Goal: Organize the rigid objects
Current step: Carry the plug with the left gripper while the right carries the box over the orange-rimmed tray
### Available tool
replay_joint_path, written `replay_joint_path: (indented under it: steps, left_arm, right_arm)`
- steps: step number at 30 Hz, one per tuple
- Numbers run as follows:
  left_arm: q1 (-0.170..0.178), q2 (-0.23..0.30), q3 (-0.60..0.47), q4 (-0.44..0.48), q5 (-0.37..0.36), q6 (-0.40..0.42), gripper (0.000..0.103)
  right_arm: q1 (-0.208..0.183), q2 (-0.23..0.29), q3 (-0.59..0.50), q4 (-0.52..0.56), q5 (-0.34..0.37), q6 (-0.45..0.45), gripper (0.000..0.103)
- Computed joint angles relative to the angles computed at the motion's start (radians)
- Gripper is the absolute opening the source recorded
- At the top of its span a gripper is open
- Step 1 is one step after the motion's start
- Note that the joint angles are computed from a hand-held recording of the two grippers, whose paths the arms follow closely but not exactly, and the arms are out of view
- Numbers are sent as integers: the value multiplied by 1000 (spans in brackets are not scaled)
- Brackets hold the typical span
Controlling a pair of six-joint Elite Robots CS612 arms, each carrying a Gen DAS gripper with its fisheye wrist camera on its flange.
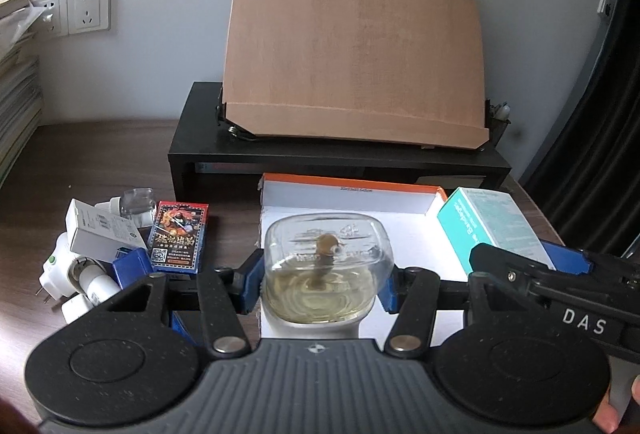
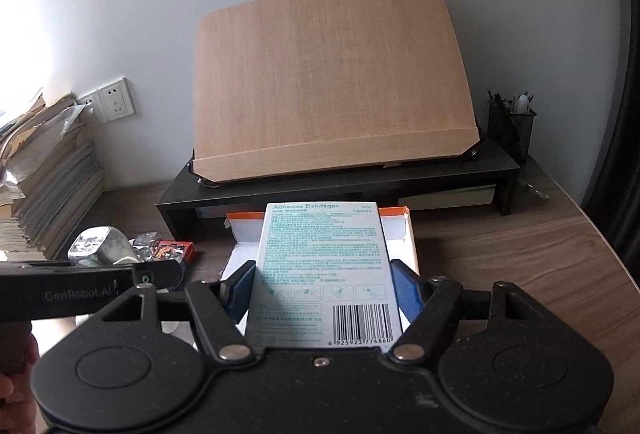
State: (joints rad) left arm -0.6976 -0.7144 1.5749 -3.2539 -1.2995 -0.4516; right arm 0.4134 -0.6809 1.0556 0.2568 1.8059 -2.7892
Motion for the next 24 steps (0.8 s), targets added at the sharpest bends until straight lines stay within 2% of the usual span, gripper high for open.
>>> replay_joint_path:
  steps: [9, 24]
  left_arm:
    - [5, 16, -36, 54, 17, -13, 56]
    - [5, 30, -68, 86, 15, -16, 56]
  right_arm:
    - [-7, 40, -66, 38, -17, -7, 84]
    - [-12, 67, -110, 67, -20, -11, 84]
